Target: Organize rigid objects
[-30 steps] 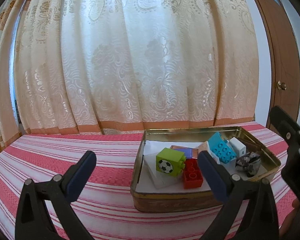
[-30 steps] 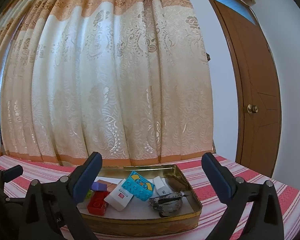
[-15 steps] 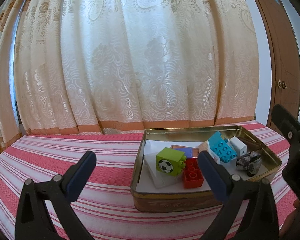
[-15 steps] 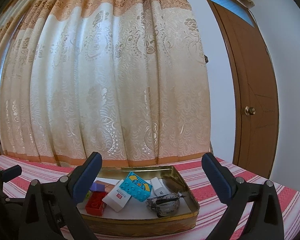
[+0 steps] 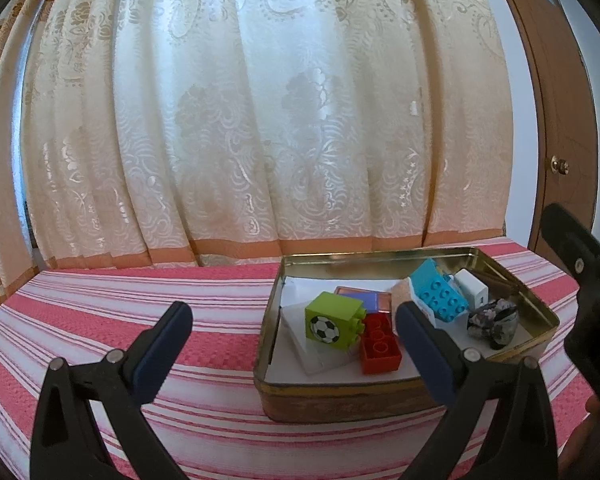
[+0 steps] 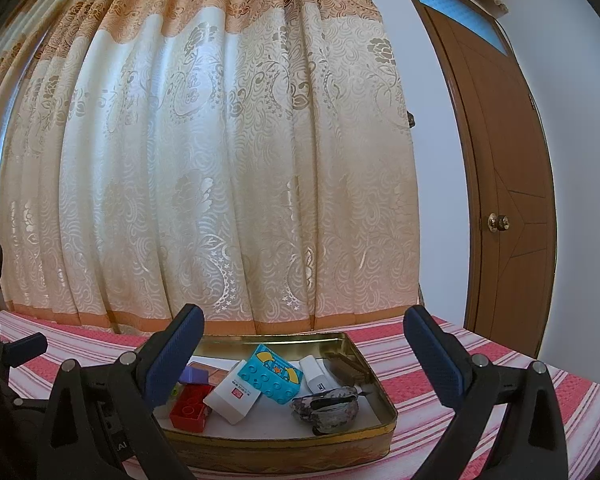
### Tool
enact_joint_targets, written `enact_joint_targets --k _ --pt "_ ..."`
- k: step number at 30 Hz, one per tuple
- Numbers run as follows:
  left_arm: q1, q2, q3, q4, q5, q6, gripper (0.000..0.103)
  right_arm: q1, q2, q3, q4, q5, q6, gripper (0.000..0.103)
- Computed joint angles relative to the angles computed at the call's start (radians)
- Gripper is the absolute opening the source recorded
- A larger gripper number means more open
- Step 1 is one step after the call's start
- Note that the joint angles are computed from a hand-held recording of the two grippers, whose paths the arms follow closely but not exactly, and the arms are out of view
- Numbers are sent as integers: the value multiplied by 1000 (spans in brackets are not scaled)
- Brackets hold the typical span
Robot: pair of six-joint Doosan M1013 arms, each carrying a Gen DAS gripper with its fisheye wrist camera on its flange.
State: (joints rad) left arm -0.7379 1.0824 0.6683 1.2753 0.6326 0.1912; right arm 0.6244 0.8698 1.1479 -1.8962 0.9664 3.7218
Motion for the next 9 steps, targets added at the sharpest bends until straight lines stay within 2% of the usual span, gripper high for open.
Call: enact_joint_targets --k 9 --pt "0 -2 5 10 -6 -10 103 -1 -1 -1 6 -2 -4 101"
